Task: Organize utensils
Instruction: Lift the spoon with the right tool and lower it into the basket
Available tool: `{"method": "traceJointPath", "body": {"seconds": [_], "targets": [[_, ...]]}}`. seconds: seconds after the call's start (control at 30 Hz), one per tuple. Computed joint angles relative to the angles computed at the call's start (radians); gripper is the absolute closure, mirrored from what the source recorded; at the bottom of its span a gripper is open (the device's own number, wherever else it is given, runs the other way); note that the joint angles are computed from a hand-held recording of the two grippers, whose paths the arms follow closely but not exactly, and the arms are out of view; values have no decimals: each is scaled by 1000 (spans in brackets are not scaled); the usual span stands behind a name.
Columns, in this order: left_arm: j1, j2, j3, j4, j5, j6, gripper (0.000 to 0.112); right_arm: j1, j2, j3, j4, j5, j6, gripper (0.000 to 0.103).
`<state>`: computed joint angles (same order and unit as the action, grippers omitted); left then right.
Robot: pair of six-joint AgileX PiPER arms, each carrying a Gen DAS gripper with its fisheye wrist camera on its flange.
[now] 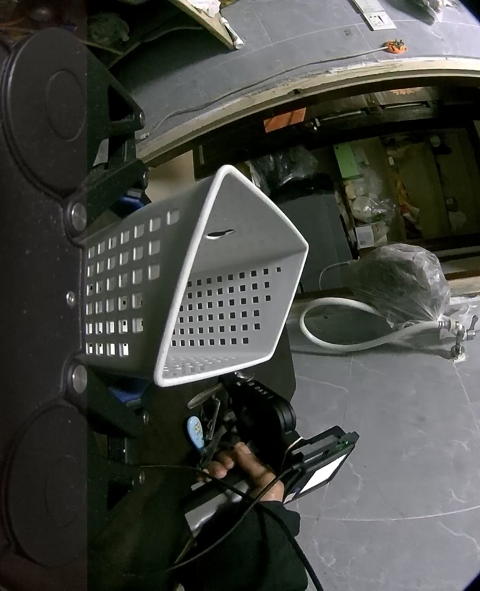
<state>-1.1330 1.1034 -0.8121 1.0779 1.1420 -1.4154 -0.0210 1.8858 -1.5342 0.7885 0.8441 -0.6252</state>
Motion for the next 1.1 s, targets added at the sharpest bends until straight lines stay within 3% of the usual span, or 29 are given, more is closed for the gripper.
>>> {"method": "traceJointPath", "body": {"seconds": [0.13, 0.27, 0.43, 0.6, 0.83, 1.1], "targets": [[-2, 2, -6, -3, 2, 3, 30, -1, -29, 46, 40, -14, -36, 102], [3, -8, -3, -9, -9, 9, 31, -51, -92, 135, 224, 1, -162, 102], [37, -40, 17, -18, -56, 39, 32, -140, -215, 295, 552, 93, -422, 102], [64, -63, 37, -19, -100, 67, 32, -179, -339, 398, 745, 175, -550, 102], [100, -86, 58, -20, -154, 99, 32, -147, -427, 434, 905, 294, -614, 101], [118, -105, 66, -34, -174, 131, 32, 12, -464, 507, 904, 220, -752, 101]]}}
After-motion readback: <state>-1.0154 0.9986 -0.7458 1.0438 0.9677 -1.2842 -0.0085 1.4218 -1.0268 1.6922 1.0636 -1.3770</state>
